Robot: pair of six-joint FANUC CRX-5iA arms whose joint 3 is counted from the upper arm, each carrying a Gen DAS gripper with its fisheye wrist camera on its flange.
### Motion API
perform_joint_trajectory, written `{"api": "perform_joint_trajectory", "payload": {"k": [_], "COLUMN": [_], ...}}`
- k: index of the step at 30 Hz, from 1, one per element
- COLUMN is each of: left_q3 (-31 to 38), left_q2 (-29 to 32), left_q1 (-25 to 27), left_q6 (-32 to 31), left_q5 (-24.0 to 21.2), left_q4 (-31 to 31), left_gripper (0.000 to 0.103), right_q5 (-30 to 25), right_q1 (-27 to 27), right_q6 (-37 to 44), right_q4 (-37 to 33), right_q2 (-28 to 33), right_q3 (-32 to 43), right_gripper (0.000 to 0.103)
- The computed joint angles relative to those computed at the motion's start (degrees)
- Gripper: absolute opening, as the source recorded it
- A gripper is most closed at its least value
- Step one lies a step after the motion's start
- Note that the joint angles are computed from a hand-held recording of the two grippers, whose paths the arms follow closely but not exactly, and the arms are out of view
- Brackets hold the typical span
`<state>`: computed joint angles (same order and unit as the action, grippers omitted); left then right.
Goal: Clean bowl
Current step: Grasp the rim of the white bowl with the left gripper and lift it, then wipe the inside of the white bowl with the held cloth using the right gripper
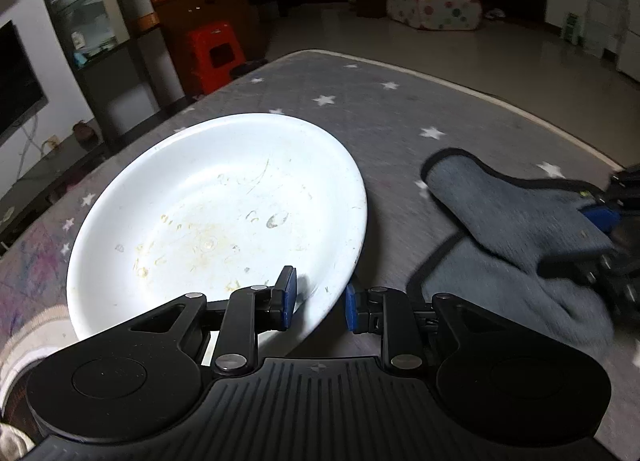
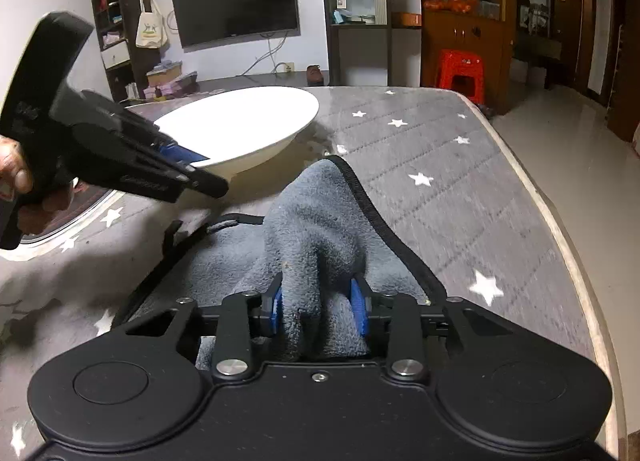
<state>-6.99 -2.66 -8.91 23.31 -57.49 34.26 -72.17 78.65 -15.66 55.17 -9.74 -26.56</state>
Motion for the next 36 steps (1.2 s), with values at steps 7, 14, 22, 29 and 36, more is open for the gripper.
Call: {"api": "perform_joint_trajectory", "payload": {"k": [7,14,22,29,36], "left_q3": [-7.6,-13.1,-14.2,-14.2,-13.7], "left_q2": [-7.9,-13.8,-15.3,-15.5,-16.0], "left_q1": [5.8,11.3,15.5,17.5,13.8], "left_q6": [-8.3,-14.7,-18.7,-20.3,-14.9], "left_q5": [-7.3,-12.8,-18.0,-19.9,-17.1], "left_q4": [4.1,6.4,7.4,7.1,7.0], "left_gripper": [0.025,0.026,0.026,0.03,0.031], "right_q5": [-0.3,2.0,11.1,19.2,21.1], "right_q1": [4.0,3.7,-2.7,-9.1,-10.0], "right_q6": [0.2,0.2,2.7,6.4,8.2], "right_q4": [-0.5,0.6,1.3,1.3,1.5], "right_q2": [-0.6,-0.9,-1.9,-1.4,-1.5], "right_q3": [-0.3,-1.1,-1.9,-1.3,-1.5], "right_gripper": [0.032,0.031,0.03,0.03,0.03]}}
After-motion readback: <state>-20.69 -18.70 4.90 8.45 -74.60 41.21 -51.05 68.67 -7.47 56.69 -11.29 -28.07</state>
